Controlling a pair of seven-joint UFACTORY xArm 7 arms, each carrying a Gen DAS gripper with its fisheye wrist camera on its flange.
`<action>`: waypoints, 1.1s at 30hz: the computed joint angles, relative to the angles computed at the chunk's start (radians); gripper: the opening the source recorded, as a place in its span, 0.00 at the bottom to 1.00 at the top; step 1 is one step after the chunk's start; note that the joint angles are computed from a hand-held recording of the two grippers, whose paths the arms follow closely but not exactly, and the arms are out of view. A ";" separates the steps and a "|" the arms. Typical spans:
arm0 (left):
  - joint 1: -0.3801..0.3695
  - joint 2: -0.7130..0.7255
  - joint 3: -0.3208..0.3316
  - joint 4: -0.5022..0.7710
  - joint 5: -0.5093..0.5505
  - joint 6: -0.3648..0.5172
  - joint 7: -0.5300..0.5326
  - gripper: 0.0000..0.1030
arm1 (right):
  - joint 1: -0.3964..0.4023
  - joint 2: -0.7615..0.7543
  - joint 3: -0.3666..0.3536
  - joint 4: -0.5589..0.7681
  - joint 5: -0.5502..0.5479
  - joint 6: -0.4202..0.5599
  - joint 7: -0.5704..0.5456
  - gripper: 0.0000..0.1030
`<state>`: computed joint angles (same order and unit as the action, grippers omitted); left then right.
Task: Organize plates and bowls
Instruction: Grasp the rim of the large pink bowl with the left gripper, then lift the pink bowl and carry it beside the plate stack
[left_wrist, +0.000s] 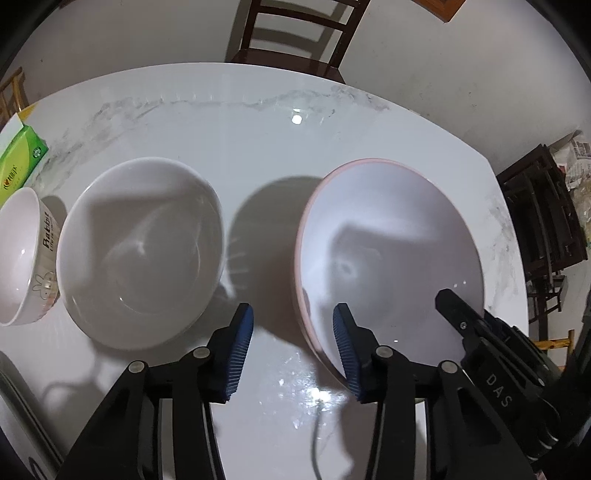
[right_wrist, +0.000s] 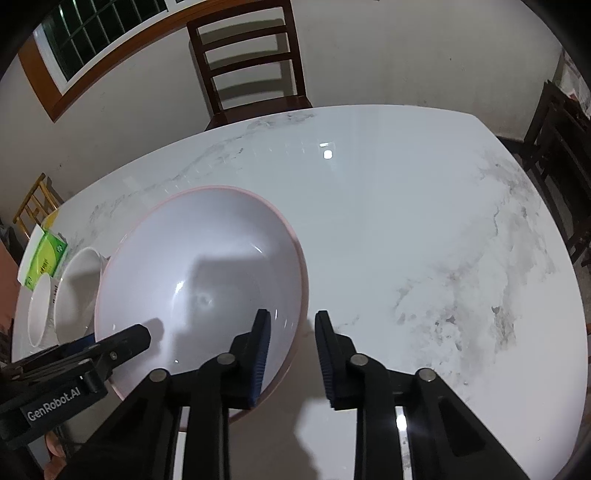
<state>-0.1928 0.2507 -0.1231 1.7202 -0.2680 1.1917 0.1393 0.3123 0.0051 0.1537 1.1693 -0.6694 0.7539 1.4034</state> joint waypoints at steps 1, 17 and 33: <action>0.003 -0.004 -0.002 -0.006 -0.010 -0.005 0.006 0.35 | 0.001 0.000 0.000 -0.001 0.000 -0.003 -0.001 0.20; 0.022 -0.027 -0.001 -0.023 -0.081 0.035 0.024 0.19 | 0.014 -0.020 0.013 -0.010 0.011 0.023 0.016 0.19; 0.048 -0.213 0.037 -0.207 -0.121 0.019 0.079 0.18 | 0.067 -0.078 0.087 -0.046 -0.010 0.083 0.121 0.19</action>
<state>-0.1449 0.0373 -0.0863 1.5131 -0.3890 1.2108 0.2182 0.3789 -0.0732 0.2404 1.1231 -0.6791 0.8371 1.5243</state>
